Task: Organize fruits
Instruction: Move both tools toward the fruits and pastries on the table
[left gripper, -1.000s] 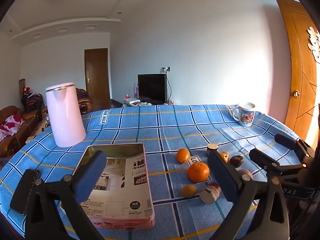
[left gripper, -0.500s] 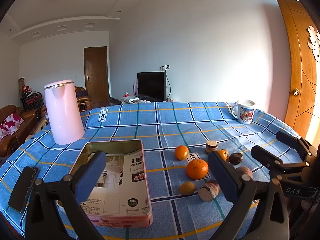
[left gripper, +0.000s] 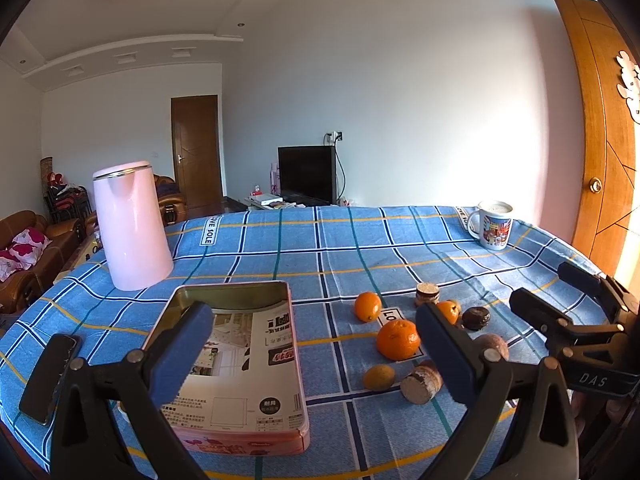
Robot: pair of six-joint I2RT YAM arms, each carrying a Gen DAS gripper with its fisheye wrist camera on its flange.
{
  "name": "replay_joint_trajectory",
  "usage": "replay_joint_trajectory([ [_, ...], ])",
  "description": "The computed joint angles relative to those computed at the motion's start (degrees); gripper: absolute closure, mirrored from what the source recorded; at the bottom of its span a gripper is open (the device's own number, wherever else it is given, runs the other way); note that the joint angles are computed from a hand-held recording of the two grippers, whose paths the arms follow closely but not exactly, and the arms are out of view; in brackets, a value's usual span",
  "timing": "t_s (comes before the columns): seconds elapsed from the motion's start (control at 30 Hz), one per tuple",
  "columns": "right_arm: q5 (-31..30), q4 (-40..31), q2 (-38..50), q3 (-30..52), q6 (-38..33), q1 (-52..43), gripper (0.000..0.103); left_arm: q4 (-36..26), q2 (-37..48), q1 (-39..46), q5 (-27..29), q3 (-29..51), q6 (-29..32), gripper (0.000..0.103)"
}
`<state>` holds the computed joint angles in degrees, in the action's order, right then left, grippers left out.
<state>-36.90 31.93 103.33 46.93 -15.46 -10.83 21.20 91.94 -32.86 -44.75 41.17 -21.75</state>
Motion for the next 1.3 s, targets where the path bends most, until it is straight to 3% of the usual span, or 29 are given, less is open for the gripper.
replay_joint_trajectory([
  [1.3, -0.3, -0.7, -0.1, -0.3, -0.4, 0.1, 0.001, 1.2, 0.7, -0.2, 0.1, -0.1, 1.0, 0.000],
])
